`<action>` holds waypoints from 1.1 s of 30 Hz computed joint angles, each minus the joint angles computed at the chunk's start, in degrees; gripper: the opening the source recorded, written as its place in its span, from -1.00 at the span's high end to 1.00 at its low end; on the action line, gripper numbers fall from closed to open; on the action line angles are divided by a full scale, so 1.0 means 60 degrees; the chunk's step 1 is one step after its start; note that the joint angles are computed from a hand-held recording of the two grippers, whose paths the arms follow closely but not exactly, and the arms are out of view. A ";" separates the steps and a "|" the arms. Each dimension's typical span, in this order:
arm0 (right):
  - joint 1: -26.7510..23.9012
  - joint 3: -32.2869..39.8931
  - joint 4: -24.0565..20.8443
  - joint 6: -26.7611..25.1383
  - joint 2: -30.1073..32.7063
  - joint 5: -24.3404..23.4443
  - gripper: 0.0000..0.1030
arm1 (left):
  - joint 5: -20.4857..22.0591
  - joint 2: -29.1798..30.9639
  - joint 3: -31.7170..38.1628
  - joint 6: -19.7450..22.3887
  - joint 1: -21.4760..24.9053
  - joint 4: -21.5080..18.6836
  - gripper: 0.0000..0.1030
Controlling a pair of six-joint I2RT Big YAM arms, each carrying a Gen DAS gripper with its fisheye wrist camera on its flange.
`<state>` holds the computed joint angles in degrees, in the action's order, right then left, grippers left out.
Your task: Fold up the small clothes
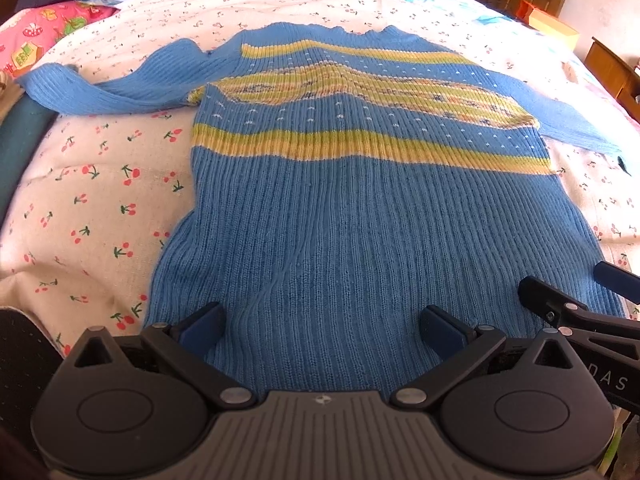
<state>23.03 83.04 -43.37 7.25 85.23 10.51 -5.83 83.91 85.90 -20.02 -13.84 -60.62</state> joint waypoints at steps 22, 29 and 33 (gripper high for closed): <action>-0.0052 -0.0088 0.0329 -0.0093 -0.0140 0.0110 -0.75 | -0.1414 -0.0441 -0.0431 0.0670 -0.0411 0.1079 -1.00; -0.0034 -0.0106 0.0414 -0.0117 -0.0173 0.0193 -0.75 | -0.1548 -0.0456 -0.0454 0.0711 -0.0462 0.1155 -1.00; -0.0044 -0.0137 0.0464 -0.0113 -0.0208 0.0220 -0.75 | -0.1644 -0.0483 -0.0492 0.0763 -0.0498 0.1214 -1.00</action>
